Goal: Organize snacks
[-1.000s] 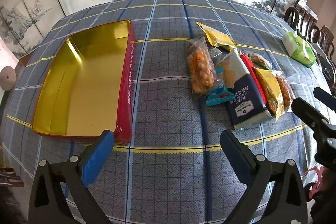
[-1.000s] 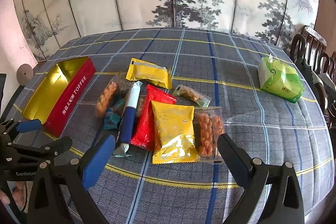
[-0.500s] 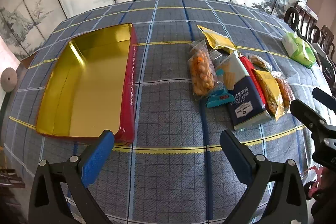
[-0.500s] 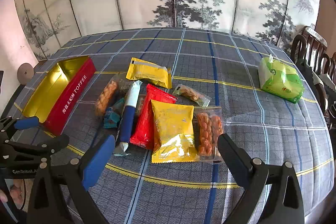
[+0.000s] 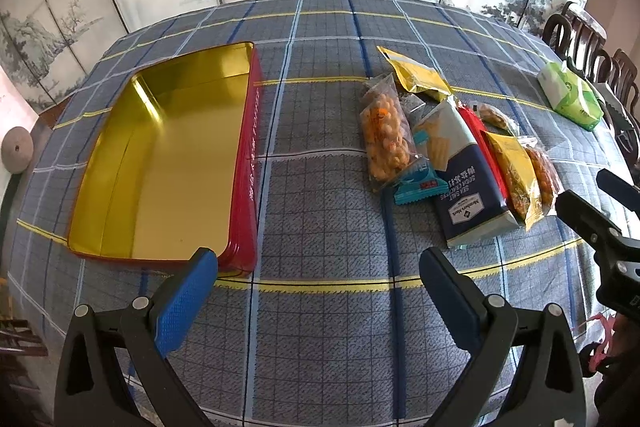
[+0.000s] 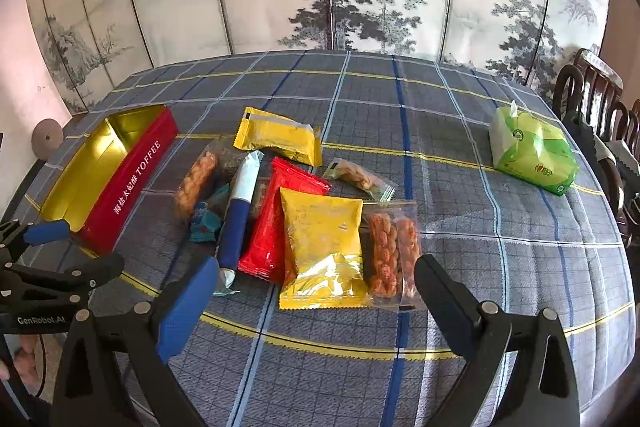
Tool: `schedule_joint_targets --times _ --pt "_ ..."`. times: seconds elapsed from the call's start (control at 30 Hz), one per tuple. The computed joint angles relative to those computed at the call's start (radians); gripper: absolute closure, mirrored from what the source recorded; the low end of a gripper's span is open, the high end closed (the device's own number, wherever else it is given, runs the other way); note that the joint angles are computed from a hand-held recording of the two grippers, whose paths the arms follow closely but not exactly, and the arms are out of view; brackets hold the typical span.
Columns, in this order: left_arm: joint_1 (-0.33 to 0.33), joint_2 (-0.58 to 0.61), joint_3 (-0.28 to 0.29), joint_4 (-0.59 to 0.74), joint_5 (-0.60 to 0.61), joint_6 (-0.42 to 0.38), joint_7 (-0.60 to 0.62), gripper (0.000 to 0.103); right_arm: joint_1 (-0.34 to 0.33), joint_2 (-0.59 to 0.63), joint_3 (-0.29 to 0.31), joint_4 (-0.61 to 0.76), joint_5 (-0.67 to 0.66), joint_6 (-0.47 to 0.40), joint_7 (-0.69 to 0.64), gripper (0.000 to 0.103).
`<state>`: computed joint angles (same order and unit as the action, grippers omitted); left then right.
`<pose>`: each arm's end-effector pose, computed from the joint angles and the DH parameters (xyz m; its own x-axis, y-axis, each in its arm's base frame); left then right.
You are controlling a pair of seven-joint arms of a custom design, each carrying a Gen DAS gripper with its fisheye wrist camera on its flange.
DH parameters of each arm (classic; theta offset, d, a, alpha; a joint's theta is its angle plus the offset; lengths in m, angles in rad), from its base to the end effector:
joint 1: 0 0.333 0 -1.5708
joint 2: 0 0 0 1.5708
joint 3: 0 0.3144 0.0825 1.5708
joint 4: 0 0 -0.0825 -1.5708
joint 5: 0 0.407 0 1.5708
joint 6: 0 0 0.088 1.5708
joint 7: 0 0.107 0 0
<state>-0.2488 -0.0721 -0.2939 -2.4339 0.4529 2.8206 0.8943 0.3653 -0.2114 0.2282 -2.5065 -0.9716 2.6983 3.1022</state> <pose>0.4402 -0.2911 0.3586 -0.2591 -0.9655 -0.0257 -0.8398 0.2383 -0.4878 0.3891 0.2953 0.3710 -0.1024 -0.9942 -0.0330 -0.7590 0.0996 -0.6434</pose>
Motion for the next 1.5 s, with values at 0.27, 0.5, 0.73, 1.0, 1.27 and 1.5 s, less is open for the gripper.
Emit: schedule_joint_targets --times 0.27,0.5,0.73,1.0,1.27,1.5 --pt "0.0 0.007 0.001 0.004 0.018 0.001 -0.019 0.003 -0.016 -0.026 -0.017 -0.043 0.017 0.004 -0.02 0.014" --pt "0.0 0.014 0.004 0.011 0.039 0.004 -0.034 0.005 -0.053 -0.004 -0.04 -0.057 0.06 0.014 -0.072 0.038" --pt "-0.008 0.033 0.013 0.032 0.065 -0.005 -0.06 0.007 -0.073 0.064 -0.066 -0.04 0.059 0.051 -0.11 0.052" --pt "-0.029 0.076 0.031 0.081 0.086 -0.02 -0.069 0.007 -0.089 0.119 -0.093 -0.019 0.001 0.106 -0.091 0.055" --pt "-0.05 0.105 0.053 0.114 0.111 -0.024 -0.09 0.01 -0.095 0.149 -0.112 -0.004 -0.1 0.144 -0.016 0.063" --pt "-0.063 0.127 0.067 0.138 0.108 -0.006 -0.076 0.015 -0.099 0.138 -0.114 -0.004 -0.221 0.076 0.133 0.063"
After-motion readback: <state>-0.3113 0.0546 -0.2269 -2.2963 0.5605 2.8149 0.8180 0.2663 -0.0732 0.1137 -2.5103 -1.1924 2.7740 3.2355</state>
